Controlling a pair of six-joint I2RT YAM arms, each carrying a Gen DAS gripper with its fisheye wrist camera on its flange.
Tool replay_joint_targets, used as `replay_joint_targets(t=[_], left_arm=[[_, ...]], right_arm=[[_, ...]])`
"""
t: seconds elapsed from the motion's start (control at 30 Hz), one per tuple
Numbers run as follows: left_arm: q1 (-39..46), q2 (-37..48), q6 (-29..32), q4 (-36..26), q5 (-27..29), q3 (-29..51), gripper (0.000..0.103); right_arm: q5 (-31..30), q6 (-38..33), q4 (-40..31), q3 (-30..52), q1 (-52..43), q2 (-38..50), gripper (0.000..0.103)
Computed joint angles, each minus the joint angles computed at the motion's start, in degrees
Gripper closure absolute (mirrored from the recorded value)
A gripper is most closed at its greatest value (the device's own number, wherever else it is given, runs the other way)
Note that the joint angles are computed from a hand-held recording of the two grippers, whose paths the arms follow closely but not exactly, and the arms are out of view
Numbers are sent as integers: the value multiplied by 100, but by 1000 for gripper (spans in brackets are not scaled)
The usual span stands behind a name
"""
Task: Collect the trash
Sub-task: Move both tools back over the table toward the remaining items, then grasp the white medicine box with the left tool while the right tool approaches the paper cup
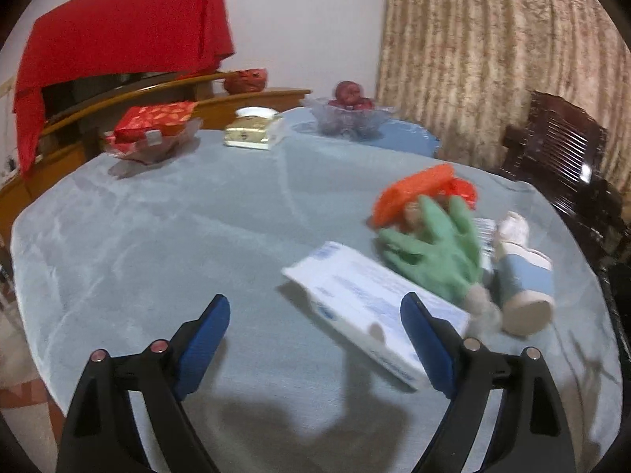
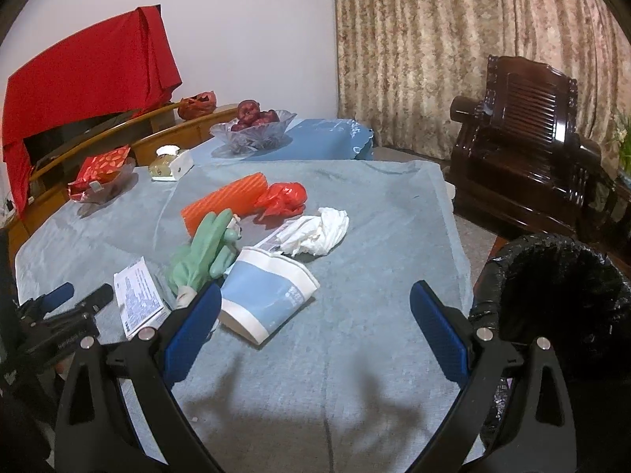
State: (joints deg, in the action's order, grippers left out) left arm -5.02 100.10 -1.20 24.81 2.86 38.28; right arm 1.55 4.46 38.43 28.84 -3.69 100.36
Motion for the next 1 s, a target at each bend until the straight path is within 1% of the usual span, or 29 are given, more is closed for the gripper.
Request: replay_joint_targets(t=[0.1,0.23,0.33,0.37,0.5,0.7,0.83,0.93,1.0], left_arm=[[-247,-28,-2,-12,112,-95,17],[-570,-5,0,-7,117,-192,17],[-699,197,55,-73,2,-69,21],[-695,234,22,-171,-12,0,23],[-597,376,-168,-548,-118,237,25],[-96,553,-372,-915,-232,493,26],[154,421,-385,-790,-34,452,27],[47,278,-341,-654,131,352,24],[-111,366,-315,-647,84,471,20]], right_arm=[[12,-35,-3,-35,-12,-56,9],[-21,-15,-5,-80,-127,-117,9],[-63,-18,12,-118,-225,-154,9],[-60,-14,24,-124,-233,-153,9],[-87,1,26,-108,-266,-137,9],[-124,-37,13,-53,-221,-80,9],[-95,-1,10,11,-142,16,9],[-67,2,-13,68,-92,99,9],[-45,-9,-27,110,-73,146,9]])
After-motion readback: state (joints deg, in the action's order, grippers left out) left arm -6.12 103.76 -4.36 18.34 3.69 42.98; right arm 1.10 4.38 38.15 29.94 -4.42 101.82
